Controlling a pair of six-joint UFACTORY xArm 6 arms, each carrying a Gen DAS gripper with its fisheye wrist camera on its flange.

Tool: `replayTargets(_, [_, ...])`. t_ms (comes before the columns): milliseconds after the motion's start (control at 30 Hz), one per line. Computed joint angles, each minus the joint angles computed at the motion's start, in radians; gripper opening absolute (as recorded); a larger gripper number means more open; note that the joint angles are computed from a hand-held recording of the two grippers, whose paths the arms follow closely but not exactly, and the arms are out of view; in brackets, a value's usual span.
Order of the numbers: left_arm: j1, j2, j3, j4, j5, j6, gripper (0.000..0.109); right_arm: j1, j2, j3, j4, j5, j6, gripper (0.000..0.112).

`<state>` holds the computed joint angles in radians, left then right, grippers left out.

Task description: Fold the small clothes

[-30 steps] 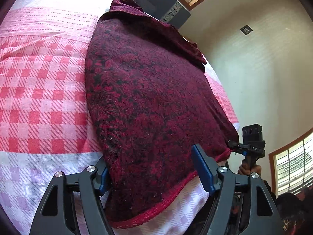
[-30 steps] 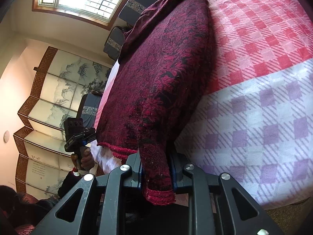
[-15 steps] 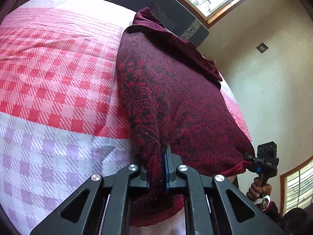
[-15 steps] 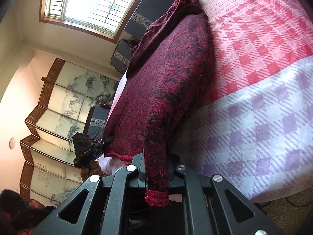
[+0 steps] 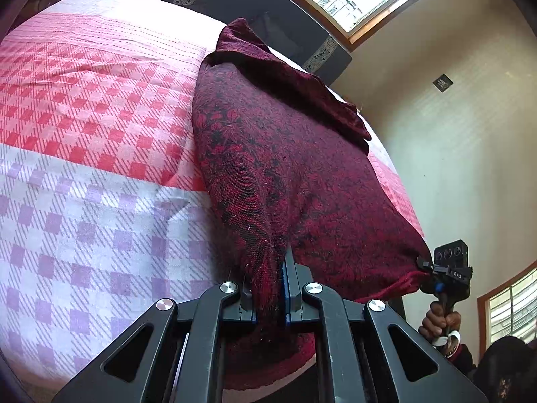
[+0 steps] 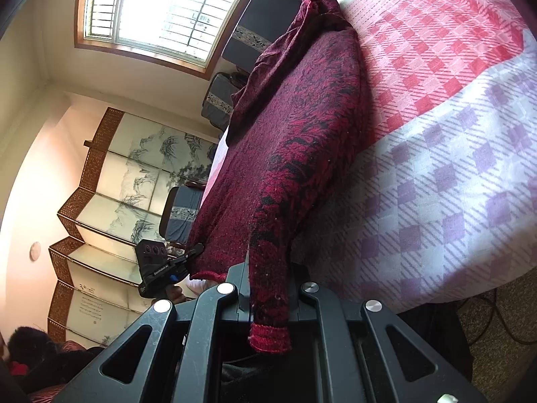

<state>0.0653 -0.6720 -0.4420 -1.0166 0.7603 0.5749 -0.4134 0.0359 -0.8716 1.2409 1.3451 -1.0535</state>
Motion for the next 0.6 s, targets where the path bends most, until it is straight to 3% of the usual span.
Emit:
replayTargets(200, [-0.008,-0.012,-0.039,0.004,0.015,-0.017,0.01,-0.023,0.014,-0.038,0.017,0.057,0.032,0.009])
replayTargets(333, [-0.019,0.041,-0.119,-0.028,0.008,0.0,0.01,-0.029,0.043,-0.1,0.051,0.096,0.052,0.009])
replayTargets(600, [-0.031,0.185,-0.291,-0.06,-0.041,0.019,0.011,0.016,0.102,-0.262,0.08,0.089,0.084,0.009])
